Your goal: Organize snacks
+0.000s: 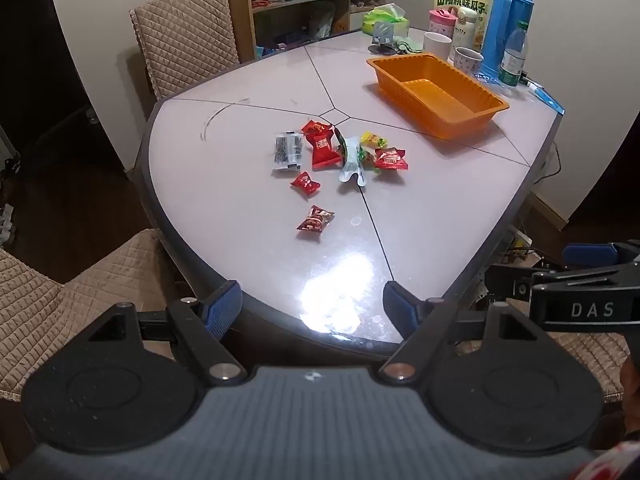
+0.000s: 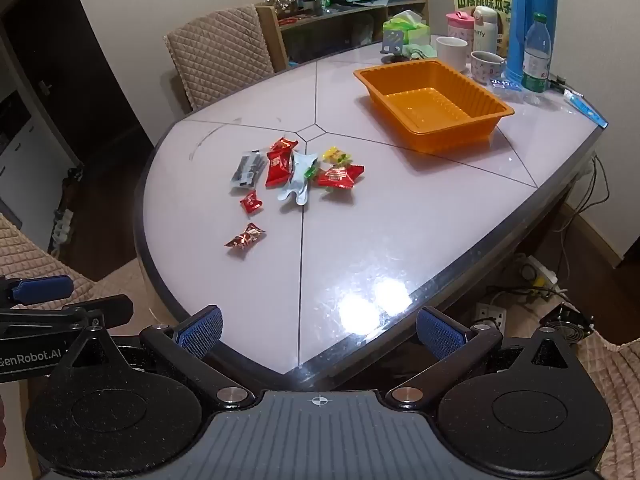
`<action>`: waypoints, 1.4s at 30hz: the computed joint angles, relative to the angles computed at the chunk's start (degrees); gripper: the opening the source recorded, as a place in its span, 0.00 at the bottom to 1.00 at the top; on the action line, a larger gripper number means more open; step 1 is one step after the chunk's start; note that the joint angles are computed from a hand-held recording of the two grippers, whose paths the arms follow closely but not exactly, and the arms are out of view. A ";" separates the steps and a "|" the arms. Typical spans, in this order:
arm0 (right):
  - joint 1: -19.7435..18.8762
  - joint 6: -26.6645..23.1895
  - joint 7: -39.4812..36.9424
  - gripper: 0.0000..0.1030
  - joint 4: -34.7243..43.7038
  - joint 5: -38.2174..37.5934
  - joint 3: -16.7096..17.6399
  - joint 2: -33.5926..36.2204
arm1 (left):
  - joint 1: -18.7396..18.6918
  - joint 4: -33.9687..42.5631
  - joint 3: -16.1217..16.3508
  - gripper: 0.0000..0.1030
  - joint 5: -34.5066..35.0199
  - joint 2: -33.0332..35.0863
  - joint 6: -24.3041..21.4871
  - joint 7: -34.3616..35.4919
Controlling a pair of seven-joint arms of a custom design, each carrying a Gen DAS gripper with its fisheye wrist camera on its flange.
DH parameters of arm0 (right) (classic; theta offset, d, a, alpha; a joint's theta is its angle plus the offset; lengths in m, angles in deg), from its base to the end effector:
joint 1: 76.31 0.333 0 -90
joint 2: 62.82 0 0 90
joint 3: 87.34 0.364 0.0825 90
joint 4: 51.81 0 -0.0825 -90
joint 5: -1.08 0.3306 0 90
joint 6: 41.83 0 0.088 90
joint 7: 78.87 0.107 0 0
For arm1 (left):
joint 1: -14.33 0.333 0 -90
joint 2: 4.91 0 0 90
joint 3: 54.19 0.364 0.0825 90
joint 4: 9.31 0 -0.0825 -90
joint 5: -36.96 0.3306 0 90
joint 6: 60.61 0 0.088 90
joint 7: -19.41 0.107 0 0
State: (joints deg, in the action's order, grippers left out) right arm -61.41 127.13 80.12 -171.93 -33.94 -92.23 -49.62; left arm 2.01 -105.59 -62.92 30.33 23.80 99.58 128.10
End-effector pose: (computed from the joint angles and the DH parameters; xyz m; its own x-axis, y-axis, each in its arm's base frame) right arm 0.5699 0.1428 0.4571 -0.3505 -0.9003 -0.2580 -0.7023 0.4349 -0.5637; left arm 0.6610 -0.2251 0.4564 -0.5207 -0.8535 -0.0230 -0.6824 0.4322 -0.5895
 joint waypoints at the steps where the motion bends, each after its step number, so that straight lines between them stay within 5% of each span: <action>1: -0.08 -0.15 -0.19 1.00 -0.02 0.28 0.15 -0.02 | -0.10 0.01 0.12 0.74 0.13 0.00 -0.05 -0.02; 42: 0.20 1.13 4.78 1.00 -1.28 -5.28 -0.45 -1.50 | 0.07 -3.79 -0.30 0.74 -0.92 -2.54 2.93 1.05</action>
